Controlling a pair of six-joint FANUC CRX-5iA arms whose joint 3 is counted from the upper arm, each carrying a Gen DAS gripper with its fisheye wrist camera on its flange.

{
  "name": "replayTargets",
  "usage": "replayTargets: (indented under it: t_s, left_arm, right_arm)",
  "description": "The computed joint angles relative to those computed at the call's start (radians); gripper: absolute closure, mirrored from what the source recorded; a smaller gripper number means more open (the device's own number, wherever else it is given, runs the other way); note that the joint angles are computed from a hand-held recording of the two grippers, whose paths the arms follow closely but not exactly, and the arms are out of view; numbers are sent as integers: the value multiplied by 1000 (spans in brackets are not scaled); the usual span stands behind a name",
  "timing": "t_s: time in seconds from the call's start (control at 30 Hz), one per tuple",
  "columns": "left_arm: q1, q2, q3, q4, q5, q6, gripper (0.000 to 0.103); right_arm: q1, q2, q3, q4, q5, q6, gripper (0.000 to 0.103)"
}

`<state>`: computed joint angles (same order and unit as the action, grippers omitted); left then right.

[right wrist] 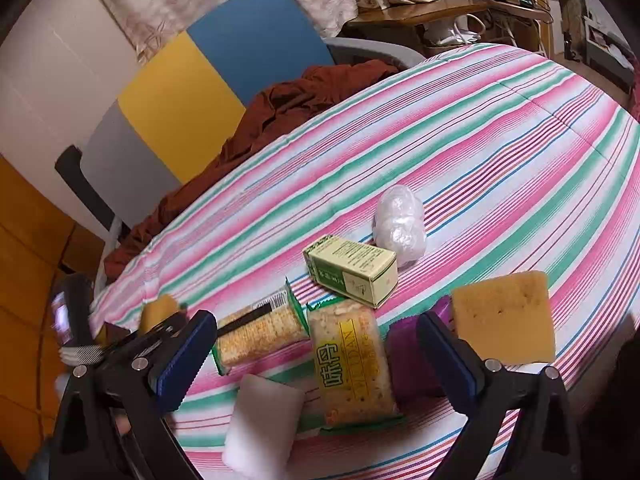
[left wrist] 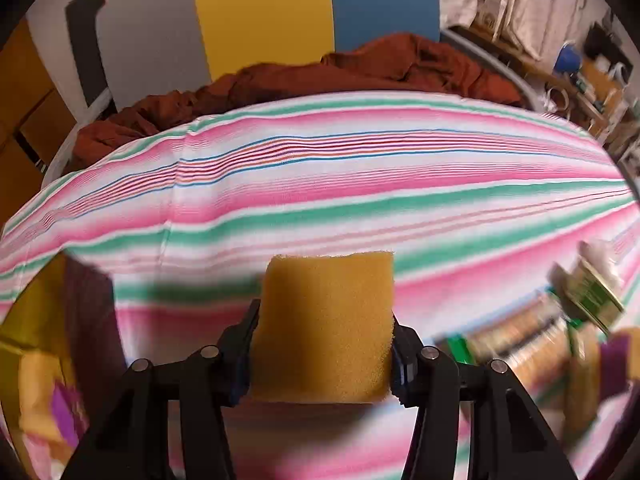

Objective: Organize objects
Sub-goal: 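Grasp the white foam block with the right gripper while the left gripper holds the sponge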

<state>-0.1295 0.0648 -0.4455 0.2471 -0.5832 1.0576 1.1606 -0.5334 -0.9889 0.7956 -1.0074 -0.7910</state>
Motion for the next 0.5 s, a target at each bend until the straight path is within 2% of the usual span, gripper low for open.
replayTargets:
  t_s: [0.13, 0.3, 0.37, 0.5]
  left_arm:
    - [33, -143, -166, 154, 33, -165, 49]
    - [78, -337, -389, 357, 55, -455, 49]
    - [112, -402, -457, 405, 28, -540, 49]
    - [184, -492, -556, 447, -31, -668, 49]
  right_arm:
    - [4, 11, 8, -6, -4, 16, 1]
    - [9, 30, 19, -17, 4, 45, 2]
    - [12, 55, 39, -33, -2, 81, 3]
    - [6, 85, 59, -43, 32, 143, 14]
